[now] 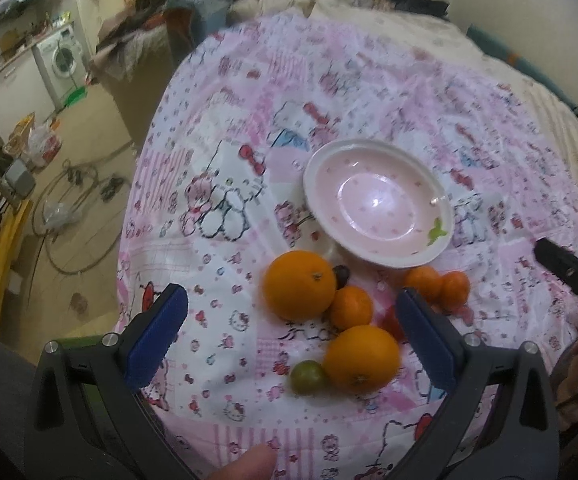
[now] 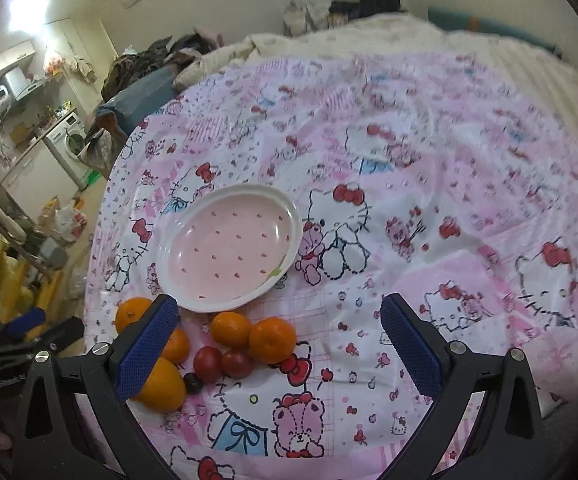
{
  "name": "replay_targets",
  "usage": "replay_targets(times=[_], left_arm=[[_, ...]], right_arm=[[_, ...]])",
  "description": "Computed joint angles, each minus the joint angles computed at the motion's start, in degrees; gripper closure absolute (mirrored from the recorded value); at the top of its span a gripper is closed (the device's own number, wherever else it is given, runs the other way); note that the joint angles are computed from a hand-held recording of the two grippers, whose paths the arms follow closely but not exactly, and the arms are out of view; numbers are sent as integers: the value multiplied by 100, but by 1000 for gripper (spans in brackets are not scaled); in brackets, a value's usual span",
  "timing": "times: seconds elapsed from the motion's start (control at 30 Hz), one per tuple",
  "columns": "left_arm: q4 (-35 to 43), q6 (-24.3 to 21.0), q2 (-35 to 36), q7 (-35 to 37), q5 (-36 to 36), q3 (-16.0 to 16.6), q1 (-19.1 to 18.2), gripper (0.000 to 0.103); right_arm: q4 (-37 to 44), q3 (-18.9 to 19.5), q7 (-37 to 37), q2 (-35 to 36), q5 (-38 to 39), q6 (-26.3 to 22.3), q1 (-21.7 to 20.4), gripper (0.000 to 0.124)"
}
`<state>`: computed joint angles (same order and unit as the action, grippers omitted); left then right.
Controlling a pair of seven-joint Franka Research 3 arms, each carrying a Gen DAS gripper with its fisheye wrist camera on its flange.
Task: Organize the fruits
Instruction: 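Grasp a large orange with the left tool while the right tool grasps a tangerine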
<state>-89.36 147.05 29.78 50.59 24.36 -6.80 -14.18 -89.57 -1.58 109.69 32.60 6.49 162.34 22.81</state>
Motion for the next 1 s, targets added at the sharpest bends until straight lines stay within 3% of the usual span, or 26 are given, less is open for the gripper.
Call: replay_targets(times=[0.1, 0.2, 0.3, 0.37, 0.43, 0.47, 0.53, 0.6, 0.73, 0.83, 0.93, 1.0], left_arm=[[495, -559, 293, 249, -425, -135, 163, 1], [987, -1051, 629, 546, -987, -315, 376, 1], [1442, -1532, 917, 584, -1123, -245, 323, 1], [1740, -1789, 1114, 683, -1253, -276, 328, 1], [2032, -2000, 1314, 735, -1387, -295, 327, 1], [2165, -2082, 1414, 744, -1447, -298, 324, 4], [2451, -2270, 1608, 804, -1522, -303, 302, 11], [2843, -2533, 1876, 944, -1600, -331, 267, 14], [3170, -2713, 2132, 1058, -1757, -352, 234, 31], [3476, -2835, 2331, 1114, -1876, -368, 233, 31], [3658, -2891, 2476, 1227, -2046, -438, 266, 44], [3648, -2841, 2472, 1208, -2053, -402, 235, 47]], right_arm=[[426, 381, -302, 248, 436, -492, -406, 21], [999, 532, -401, 603, 772, -1186, -613, 21], [1566, 756, -437, 1007, 1259, -1847, -871, 21], [2015, 832, -480, 1302, 1424, -2393, -944, 27], [2355, 839, -470, 1528, 1512, -2807, -943, 45], [2543, 856, -458, 1660, 1555, -3032, -945, 46], [2710, 917, -553, 1802, 1678, -3231, -965, 58], [2762, 945, -643, 1851, 1762, -3328, -959, 58], [3008, 833, -638, 2007, 1674, -3591, -858, 59], [3236, 789, -582, 2157, 1600, -3745, -810, 60], [3562, 845, -712, 2368, 1590, -3841, -802, 73], [3638, 835, -771, 2419, 1567, -3821, -777, 77]])
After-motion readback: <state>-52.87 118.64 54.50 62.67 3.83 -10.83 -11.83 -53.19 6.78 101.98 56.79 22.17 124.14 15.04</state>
